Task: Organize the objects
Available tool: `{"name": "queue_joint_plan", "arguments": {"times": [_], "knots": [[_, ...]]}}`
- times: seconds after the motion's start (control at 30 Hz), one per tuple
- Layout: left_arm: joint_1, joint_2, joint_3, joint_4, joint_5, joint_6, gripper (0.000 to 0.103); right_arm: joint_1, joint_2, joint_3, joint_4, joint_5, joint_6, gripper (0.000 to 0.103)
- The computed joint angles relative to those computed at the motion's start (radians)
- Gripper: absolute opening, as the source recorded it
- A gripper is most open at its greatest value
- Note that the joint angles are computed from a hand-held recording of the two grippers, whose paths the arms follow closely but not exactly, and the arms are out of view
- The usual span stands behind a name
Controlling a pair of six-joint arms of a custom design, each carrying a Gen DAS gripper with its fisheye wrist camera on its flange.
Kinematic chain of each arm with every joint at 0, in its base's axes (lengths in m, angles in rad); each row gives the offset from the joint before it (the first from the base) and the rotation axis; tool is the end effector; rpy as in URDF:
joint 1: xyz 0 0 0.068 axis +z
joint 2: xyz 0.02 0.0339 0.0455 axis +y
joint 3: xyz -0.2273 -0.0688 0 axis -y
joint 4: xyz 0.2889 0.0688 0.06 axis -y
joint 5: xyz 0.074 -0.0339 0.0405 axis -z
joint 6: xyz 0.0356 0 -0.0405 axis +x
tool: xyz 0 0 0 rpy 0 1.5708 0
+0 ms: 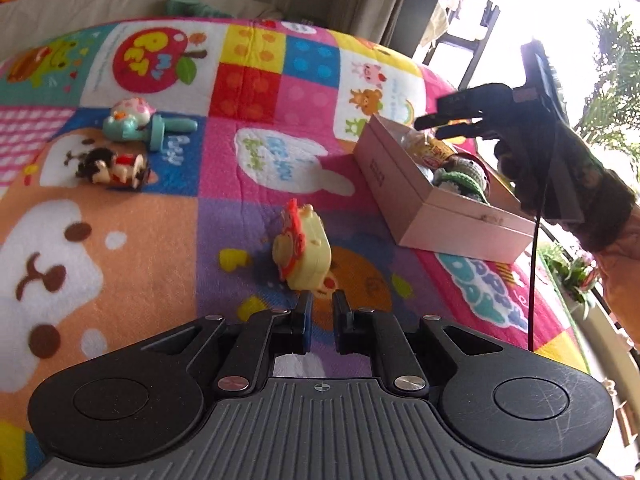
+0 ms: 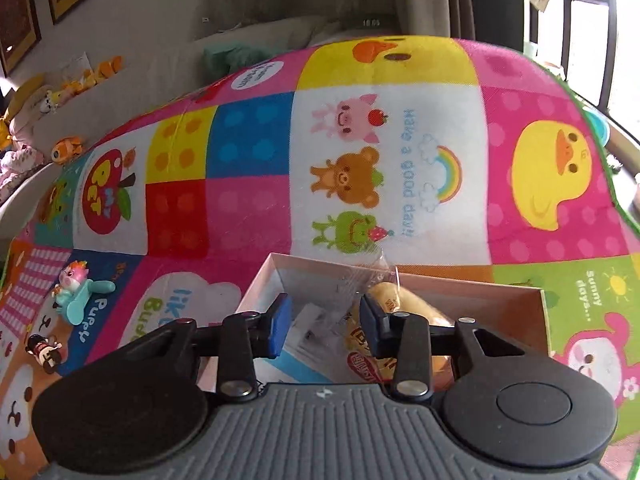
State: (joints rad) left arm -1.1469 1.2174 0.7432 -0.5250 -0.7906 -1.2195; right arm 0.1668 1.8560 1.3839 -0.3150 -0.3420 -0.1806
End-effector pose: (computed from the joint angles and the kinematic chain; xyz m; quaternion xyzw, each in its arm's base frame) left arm 0.1380 -0.2442 0.1649 -0.1406 0.8809 -0.1012 0.4404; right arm 0.4363 0.0856 0.1775 -0.2214 0.8858 0.1547 0.3774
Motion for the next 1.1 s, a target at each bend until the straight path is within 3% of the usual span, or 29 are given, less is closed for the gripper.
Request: {"name": "queue_joint_plan", "arguments": {"times": [0.07,0.1,0.2,0.27,0.33,0.4,0.47,0.57,0.63,0.77,0.93,1.1], "knots": [[0.003,-0.025,0.001,-0.042,-0.042,-0.011,0.013,0.001,-0.125,-0.155,0.113,0.030,-0.048,0.045],[0.014,-0.043,0.003,-0.082,-0.070,-0.032,0.014,-0.003,-0.197,-0.239,0.161,0.017,-0.078,0.055],[0.076,-0.098,0.009,-0.221,-0.148,-0.122,0.014,-0.020,-0.404,-0.455,0.233,-0.048,-0.140,0.067],[0.157,-0.168,-0.018,-0.252,-0.179,-0.107,0.014,-0.030,-0.551,-0.588,0.243,-0.094,-0.187,0.074],[0.304,-0.276,-0.081,-0.195,-0.172,0.002,0.014,-0.043,-0.691,-0.705,0.228,-0.154,-0.225,0.085],[0.489,-0.347,-0.151,-0.061,-0.127,0.156,0.014,-0.063,-0.823,-0.811,0.190,-0.218,-0.252,0.090],[0.668,-0.340,-0.185,0.067,-0.021,0.252,0.013,-0.074,-0.932,-0.900,0.130,-0.261,-0.272,0.091],[0.905,-0.239,-0.189,0.255,0.239,0.271,0.013,-0.086,-1.075,-1.021,0.068,-0.276,-0.272,0.091],[0.981,-0.132,-0.156,0.332,0.336,0.266,0.013,-0.118,-1.112,-1.058,0.024,-0.303,-0.245,0.091],[0.986,0.033,-0.072,0.395,0.403,0.283,0.013,-0.193,-1.125,-1.091,-0.003,-0.349,-0.158,0.091],[0.860,0.036,-0.077,0.429,0.540,0.341,0.013,-0.255,-1.070,-1.105,0.032,-0.370,-0.126,0.097],[0.645,0.012,-0.070,0.366,0.547,0.418,0.013,-0.284,-0.924,-1.063,0.069,-0.381,-0.079,0.097]]}}
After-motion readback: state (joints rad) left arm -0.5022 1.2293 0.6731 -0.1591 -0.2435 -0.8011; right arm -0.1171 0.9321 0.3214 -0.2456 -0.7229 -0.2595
